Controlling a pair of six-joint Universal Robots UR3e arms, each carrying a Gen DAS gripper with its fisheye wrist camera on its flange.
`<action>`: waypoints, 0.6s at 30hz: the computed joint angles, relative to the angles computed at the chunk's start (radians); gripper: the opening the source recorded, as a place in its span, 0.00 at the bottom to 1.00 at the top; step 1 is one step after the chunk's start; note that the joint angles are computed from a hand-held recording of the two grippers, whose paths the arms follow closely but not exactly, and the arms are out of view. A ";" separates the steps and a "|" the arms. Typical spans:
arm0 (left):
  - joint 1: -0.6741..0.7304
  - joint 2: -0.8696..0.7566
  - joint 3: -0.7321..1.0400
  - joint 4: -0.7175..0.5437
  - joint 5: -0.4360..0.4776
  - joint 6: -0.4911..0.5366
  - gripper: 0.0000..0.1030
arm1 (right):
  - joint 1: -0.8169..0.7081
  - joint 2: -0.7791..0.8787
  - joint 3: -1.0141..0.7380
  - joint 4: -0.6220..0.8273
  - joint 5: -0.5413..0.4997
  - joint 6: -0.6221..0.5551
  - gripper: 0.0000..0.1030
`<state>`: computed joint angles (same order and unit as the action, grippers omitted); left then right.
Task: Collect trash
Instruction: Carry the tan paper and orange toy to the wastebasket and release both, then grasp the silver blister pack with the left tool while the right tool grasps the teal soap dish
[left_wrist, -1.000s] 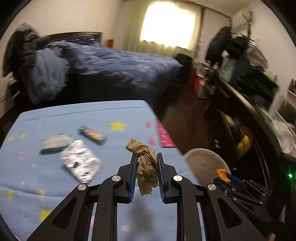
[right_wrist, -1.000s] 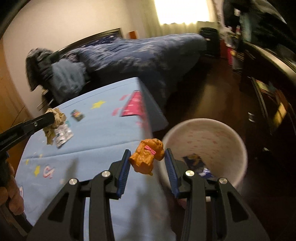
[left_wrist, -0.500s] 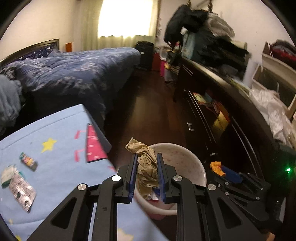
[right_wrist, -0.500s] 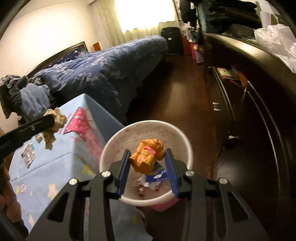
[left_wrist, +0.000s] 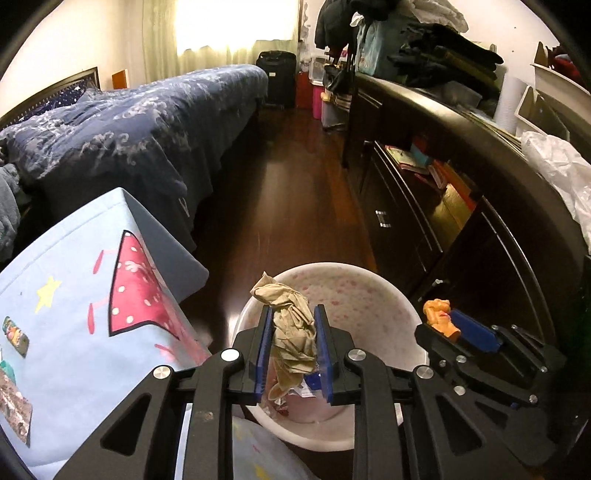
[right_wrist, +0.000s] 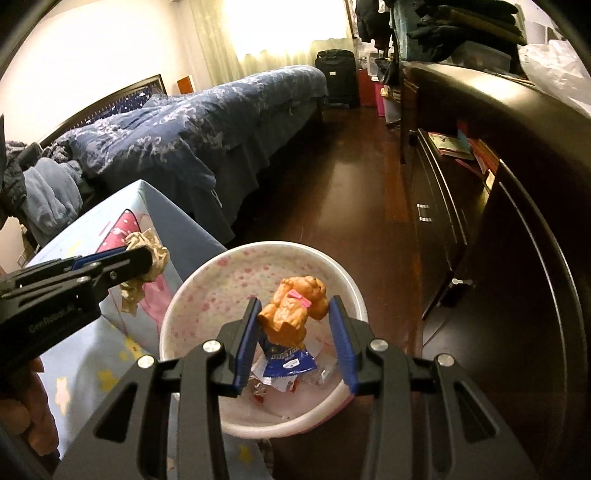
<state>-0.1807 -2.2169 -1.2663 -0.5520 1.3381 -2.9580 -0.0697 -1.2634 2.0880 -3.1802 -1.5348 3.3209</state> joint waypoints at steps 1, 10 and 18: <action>-0.001 -0.007 0.011 -0.008 -0.001 0.000 0.24 | 0.003 0.011 -0.007 -0.002 -0.005 -0.002 0.38; 0.012 -0.001 -0.008 0.037 -0.013 -0.018 0.70 | 0.053 0.072 -0.047 -0.043 -0.111 0.011 0.65; 0.037 0.050 -0.066 0.090 -0.020 -0.035 0.82 | 0.035 0.015 -0.009 -0.031 -0.095 0.021 0.68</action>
<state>-0.1436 -2.1671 -1.3321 -0.4623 1.3177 -2.9933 -0.0343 -1.2486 2.0785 -3.2116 -1.6296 3.3420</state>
